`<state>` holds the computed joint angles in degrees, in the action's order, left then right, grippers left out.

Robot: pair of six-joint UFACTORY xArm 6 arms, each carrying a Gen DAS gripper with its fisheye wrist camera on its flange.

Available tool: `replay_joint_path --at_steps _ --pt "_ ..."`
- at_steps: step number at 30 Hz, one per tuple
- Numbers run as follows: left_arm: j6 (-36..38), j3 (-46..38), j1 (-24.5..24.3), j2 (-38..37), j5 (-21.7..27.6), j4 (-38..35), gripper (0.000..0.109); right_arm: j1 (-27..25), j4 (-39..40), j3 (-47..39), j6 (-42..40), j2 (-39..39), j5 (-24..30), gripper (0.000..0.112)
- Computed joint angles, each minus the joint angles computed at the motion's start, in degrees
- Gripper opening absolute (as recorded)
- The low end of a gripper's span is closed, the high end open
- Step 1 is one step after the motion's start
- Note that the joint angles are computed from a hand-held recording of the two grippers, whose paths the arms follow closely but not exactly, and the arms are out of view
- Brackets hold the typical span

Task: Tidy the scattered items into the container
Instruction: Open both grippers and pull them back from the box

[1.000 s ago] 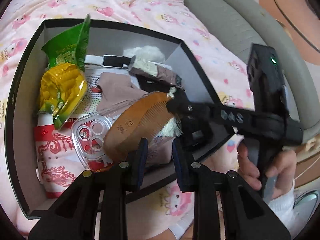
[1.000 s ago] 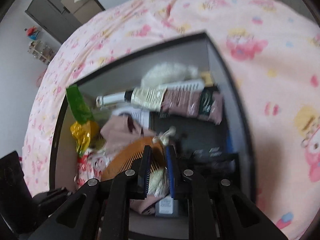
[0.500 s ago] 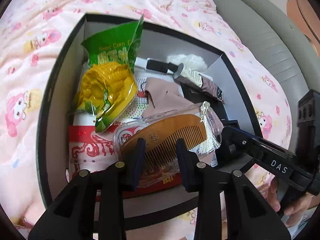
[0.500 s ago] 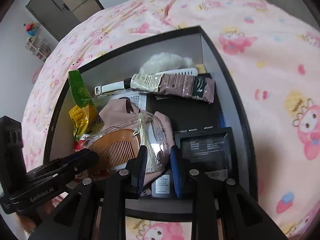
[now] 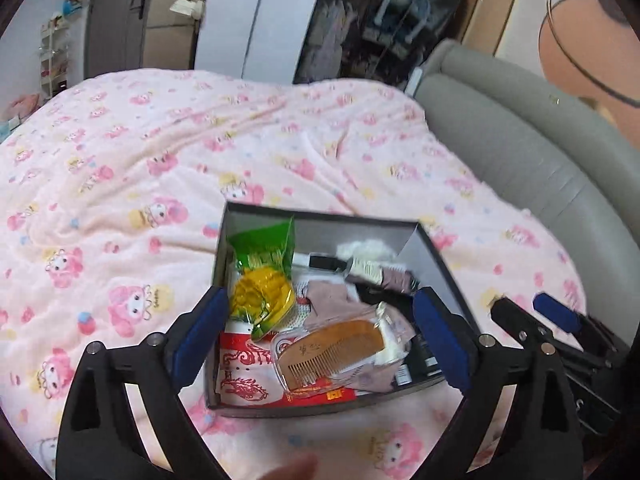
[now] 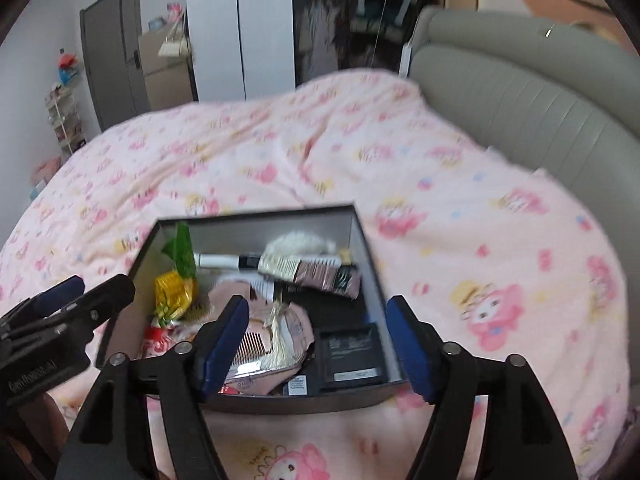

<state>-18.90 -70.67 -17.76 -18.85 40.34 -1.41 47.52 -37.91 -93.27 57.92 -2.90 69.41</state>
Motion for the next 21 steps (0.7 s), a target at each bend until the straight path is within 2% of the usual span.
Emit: replay_joint_path --at_steps 2,5,8,13,21 --pt "-2.2 -0.5 -0.6 -1.3 1.1 3.3 0.100 1.0 -0.2 -0.9 0.7 -1.1 1.0 0.069" --pt "-2.9 -1.2 -1.5 -3.5 2.7 4.6 0.102 3.0 -1.6 -1.8 2.0 -2.2 3.4 0.070" --pt "-6.6 -0.6 -3.6 -6.5 4.2 10.7 0.102 6.5 -4.6 -2.4 3.6 -3.2 7.2 0.074" --pt "-11.3 2.6 -8.1 -12.5 7.1 19.9 0.102 11.0 -5.9 2.1 8.6 -7.6 9.0 0.076" --pt "-17.4 7.1 -15.3 -20.0 13.1 27.5 0.102 18.5 -9.9 5.6 14.9 -11.4 13.9 0.076"
